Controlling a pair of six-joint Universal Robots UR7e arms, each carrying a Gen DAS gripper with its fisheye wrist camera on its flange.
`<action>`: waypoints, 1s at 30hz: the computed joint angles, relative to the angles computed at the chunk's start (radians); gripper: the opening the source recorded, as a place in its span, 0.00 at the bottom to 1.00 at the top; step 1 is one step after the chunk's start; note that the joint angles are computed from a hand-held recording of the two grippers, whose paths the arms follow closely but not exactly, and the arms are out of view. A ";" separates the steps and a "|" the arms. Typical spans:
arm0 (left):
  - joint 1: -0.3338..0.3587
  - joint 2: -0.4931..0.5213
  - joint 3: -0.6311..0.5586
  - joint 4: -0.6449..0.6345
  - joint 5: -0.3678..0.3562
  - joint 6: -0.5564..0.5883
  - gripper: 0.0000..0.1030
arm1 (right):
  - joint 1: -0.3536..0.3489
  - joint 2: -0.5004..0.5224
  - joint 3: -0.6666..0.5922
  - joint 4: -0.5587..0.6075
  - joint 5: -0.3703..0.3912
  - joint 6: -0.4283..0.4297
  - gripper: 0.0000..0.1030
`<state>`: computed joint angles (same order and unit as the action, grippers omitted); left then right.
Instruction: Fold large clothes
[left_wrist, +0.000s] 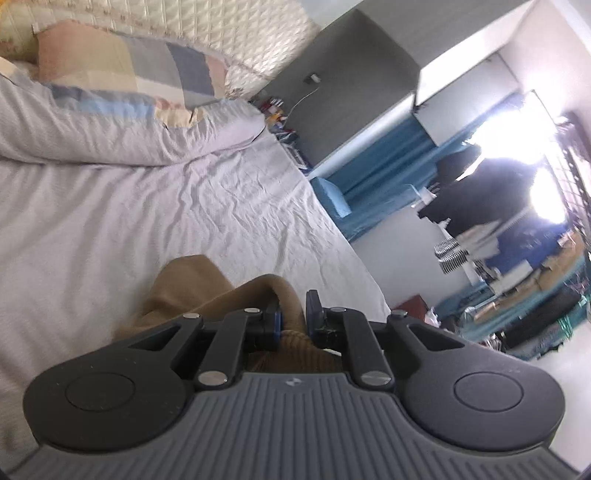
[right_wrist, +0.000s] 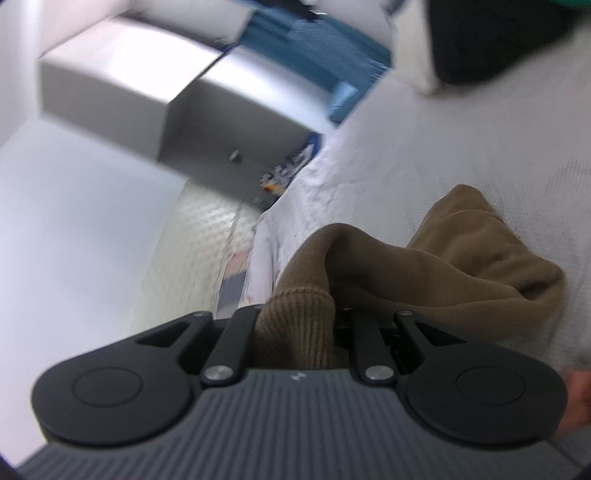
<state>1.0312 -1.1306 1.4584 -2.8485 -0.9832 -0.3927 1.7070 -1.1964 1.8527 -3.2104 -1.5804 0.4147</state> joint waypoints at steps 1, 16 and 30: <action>0.009 0.047 -0.059 0.021 0.014 -0.003 0.15 | -0.002 0.033 -0.040 0.008 -0.025 0.038 0.16; 0.202 0.534 -0.641 0.170 -0.074 0.120 0.19 | -0.120 0.388 -0.408 0.110 -0.059 0.151 0.16; 0.287 0.763 -1.092 0.537 -0.172 -0.019 0.22 | -0.110 0.534 -0.633 0.247 -0.150 -0.012 0.16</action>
<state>1.3182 -0.3681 0.3666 -2.3119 -1.1556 -0.4122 1.5972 -0.6620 1.2201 -2.9638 -1.7306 0.4025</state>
